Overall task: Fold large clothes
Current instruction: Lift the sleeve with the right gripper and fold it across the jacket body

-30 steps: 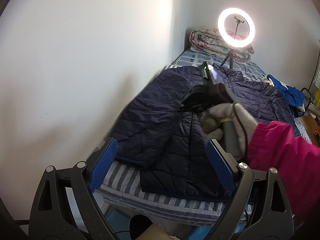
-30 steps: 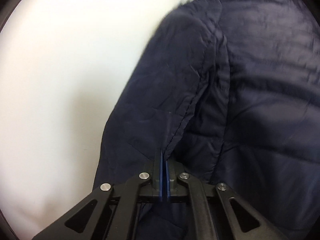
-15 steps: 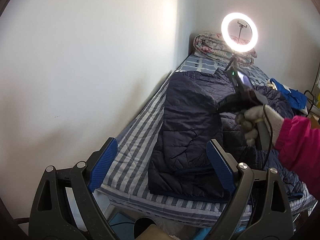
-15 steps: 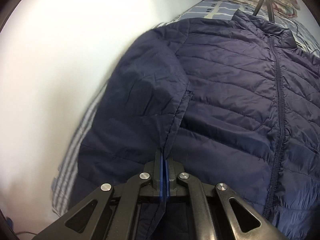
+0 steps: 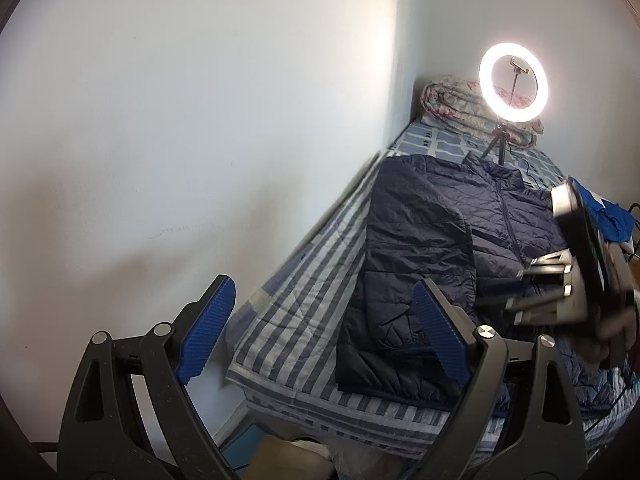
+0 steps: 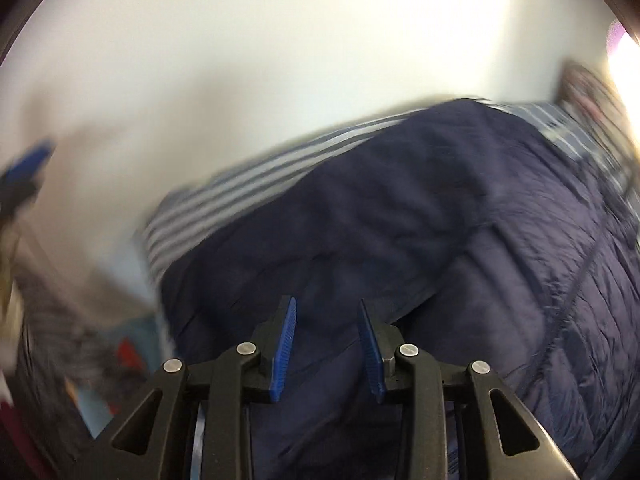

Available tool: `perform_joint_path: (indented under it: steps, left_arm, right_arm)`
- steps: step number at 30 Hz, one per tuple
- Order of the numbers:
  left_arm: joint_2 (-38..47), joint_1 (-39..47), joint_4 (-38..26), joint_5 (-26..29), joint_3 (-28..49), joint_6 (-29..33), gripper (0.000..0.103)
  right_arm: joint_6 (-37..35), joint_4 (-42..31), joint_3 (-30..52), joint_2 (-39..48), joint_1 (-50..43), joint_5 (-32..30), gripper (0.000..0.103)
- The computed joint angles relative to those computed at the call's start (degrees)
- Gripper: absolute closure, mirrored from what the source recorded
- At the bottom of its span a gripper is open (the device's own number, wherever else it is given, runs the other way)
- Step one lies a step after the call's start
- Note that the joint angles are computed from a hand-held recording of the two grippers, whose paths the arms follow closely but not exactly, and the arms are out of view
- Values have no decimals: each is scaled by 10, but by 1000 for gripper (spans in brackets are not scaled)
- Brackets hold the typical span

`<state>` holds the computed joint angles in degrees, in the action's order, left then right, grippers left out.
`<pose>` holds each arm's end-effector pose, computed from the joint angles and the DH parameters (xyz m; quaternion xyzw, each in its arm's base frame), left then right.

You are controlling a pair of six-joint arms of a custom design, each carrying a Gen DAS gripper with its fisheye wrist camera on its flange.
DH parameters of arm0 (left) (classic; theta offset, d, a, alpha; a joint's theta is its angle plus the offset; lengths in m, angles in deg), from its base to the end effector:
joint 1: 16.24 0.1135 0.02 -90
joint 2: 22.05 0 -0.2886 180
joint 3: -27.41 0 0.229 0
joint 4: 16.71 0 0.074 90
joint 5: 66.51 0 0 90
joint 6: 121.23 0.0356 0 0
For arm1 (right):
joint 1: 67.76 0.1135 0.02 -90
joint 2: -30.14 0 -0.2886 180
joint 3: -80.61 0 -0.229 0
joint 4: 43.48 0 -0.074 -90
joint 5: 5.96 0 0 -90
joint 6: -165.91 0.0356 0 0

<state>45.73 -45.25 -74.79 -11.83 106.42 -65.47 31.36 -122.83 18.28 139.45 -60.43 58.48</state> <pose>0.1901 -0.0819 0.3501 -0.1519 0.8801 0.0565 0.4463 0.3715 0.0633 0.3188 -0.4536 0.8490 0.1554 0.2222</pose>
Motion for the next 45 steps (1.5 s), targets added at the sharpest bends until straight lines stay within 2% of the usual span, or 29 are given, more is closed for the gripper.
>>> perform_joint_path:
  steps: [4,7,11,22,24,27,29,33,39,42,45]
  left_arm:
    - [0,5,2,22,-5,4,11]
    - [1,-1,-2,16,-3,3,11]
    - [-2,-7,-4,4,-3,2,11]
    - [-11,12,1,17,-8,-8,11]
    - [-6,12,-2,17,-4,-10,11]
    - [-2,7,-3,15,3,-13,11]
    - [4,0,-6,3,11,-15,10]
    - [13,-11,-13,-14,25,-23,10]
    - [33,-1,-7,21,49,-4,11]
    - [45,11,-13,56,74,4,11]
    - [75,9,-20,64,108,22,11]
  right_arm:
    - [-64,37,-102,-54,47,42,70]
    - [-79,70,-151,-77,74,81,68]
    - [-83,70,-151,-67,87,93,57]
    - [-67,174,-243,-75,124,162,58]
    - [-60,181,-248,-76,127,164,62]
    - [-48,161,-227,-68,120,148,80]
    - [-35,148,-208,-62,107,130,97]
    - [13,103,-139,-37,68,69,100]
    - [88,15,20,17,-19,-35,101]
    - [105,-30,101,50,-56,-61,101]
    - [129,-66,187,88,-70,-69,101]
